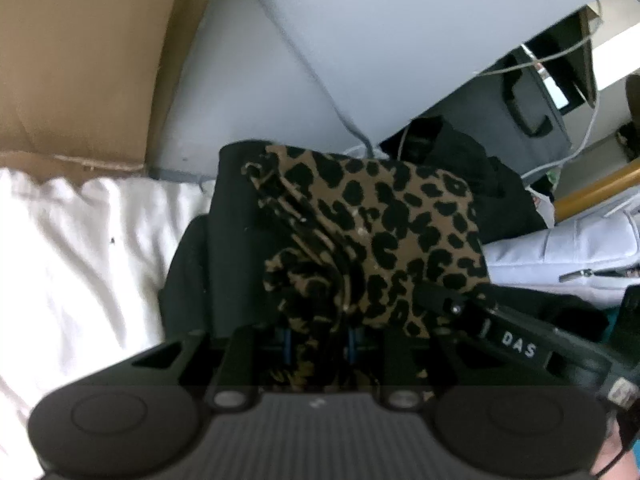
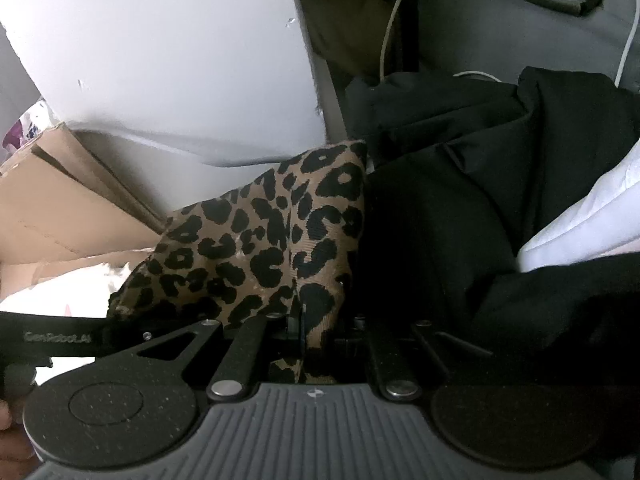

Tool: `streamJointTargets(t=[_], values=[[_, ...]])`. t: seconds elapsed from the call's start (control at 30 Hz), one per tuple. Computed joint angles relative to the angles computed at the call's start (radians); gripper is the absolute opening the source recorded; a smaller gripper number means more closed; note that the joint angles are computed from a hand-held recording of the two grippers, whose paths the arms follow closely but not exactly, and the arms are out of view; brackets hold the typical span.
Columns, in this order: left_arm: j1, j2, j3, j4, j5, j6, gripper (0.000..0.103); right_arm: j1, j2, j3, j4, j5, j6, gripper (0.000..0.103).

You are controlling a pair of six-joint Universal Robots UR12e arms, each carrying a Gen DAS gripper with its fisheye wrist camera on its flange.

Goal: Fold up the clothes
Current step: 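Carry the leopard skirt bundle with both grippers toward the clothes pile, then lower the folded skirt onto the pile beside the sheet with both grippers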

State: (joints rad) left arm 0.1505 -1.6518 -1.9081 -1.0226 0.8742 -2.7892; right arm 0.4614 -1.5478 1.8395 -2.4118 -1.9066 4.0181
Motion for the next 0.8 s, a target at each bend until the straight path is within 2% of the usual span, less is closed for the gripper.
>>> streamJointTargets(t=[0.1,0.2,0.27,0.3,0.33,0.37,0.4,0.43,0.5,0.6,0.63,0.7,0.8], values=[[0.019,0.006,-0.010,0.009,-0.041,-0.012,0.025,-0.001,-0.001,0.003,-0.025,0.003,-0.007,0.008],[0.030,0.008,-0.022,0.051,-0.055,-0.035,0.025,-0.007,0.003,0.001,-0.059,0.017,-0.023,0.008],[0.023,-0.002,-0.016,0.058,-0.034,-0.050,0.025,-0.010,0.014,-0.009,-0.061,0.022,-0.040,0.008],[0.013,-0.012,-0.008,0.055,-0.006,-0.060,0.031,-0.011,0.023,-0.019,-0.039,0.021,-0.044,0.009],[0.005,-0.020,0.001,0.048,0.022,-0.064,0.043,-0.013,0.032,-0.029,-0.015,0.019,-0.045,0.012],[-0.001,-0.026,0.010,0.046,0.051,-0.067,0.047,-0.017,0.039,-0.037,0.022,0.018,-0.032,0.020],[0.002,-0.023,0.013,0.040,0.052,-0.064,0.047,-0.018,0.044,-0.047,0.061,0.006,-0.014,0.029],[0.006,-0.020,0.015,0.035,0.052,-0.060,0.046,-0.013,0.046,-0.057,0.100,-0.023,0.011,0.043],[0.014,-0.007,0.013,0.044,0.063,-0.043,0.045,0.000,0.040,-0.056,0.101,-0.067,0.028,0.043],[0.025,0.013,0.008,0.078,0.083,-0.015,0.045,0.025,0.025,-0.047,0.069,-0.119,-0.001,0.044],[0.027,0.017,0.007,0.089,0.080,-0.009,0.042,0.034,0.019,-0.041,0.051,-0.133,-0.013,0.044],[0.034,0.027,0.003,0.119,0.058,0.016,0.036,0.052,0.010,-0.025,-0.005,-0.151,-0.034,0.043],[0.033,0.036,0.005,0.128,0.015,0.051,0.035,0.083,0.010,-0.010,-0.077,-0.174,-0.054,0.043]])
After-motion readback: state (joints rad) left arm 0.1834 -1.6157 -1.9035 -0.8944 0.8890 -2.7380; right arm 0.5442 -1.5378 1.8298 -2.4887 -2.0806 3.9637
